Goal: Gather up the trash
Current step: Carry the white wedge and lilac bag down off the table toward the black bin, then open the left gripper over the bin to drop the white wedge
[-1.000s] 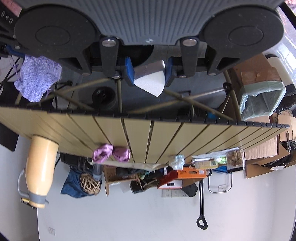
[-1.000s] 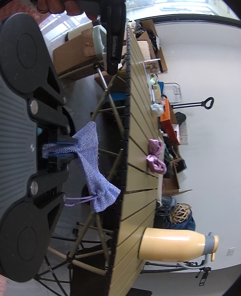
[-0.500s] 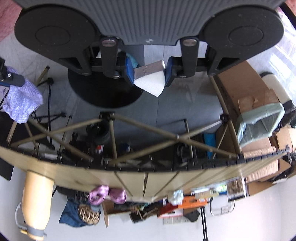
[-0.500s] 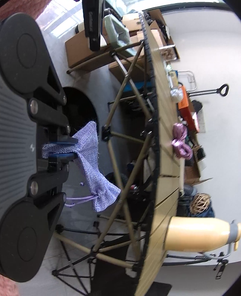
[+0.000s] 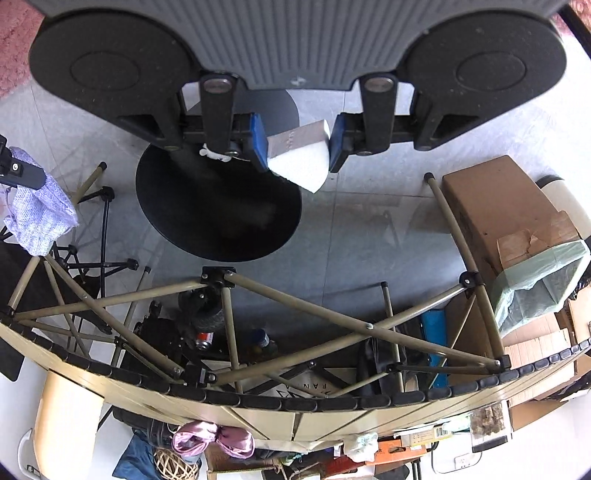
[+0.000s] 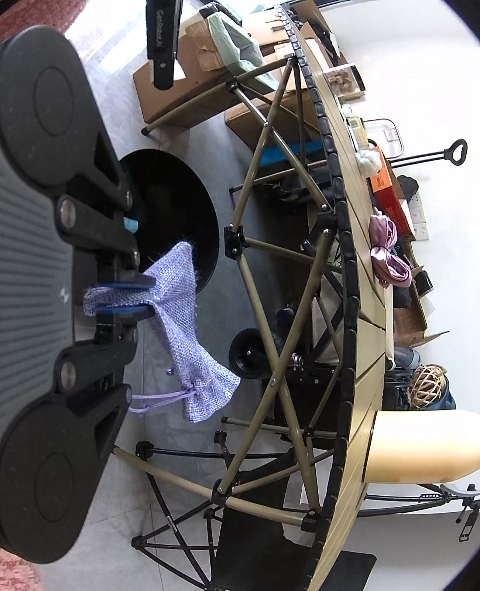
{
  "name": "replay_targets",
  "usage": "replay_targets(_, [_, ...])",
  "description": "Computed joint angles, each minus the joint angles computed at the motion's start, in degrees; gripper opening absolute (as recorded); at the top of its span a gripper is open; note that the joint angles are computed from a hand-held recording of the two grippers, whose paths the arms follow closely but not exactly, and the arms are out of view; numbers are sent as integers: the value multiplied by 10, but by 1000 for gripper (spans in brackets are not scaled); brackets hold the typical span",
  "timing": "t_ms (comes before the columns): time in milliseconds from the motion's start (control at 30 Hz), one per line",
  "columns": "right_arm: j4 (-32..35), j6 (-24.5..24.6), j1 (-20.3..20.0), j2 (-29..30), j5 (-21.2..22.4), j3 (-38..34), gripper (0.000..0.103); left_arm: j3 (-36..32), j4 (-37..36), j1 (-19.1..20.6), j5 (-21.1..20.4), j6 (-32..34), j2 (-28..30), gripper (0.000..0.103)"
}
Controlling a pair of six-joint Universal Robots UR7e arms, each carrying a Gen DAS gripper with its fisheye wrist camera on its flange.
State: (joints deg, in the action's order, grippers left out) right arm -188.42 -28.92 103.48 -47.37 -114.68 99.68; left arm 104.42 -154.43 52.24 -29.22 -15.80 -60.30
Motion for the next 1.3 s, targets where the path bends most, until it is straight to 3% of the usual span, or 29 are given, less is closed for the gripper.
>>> replay_targets(200, [5, -1, -1, 8, 0, -10, 9, -31, 66, 10, -19, -45, 8, 35])
replay_targets(533, [13, 16, -10, 21, -15, -34, 9, -100, 125, 26, -45, -68, 51, 35])
replay_targets(1300, [48, 60, -44, 29, -34, -74, 9, -295, 267, 53, -81, -108, 189, 35])
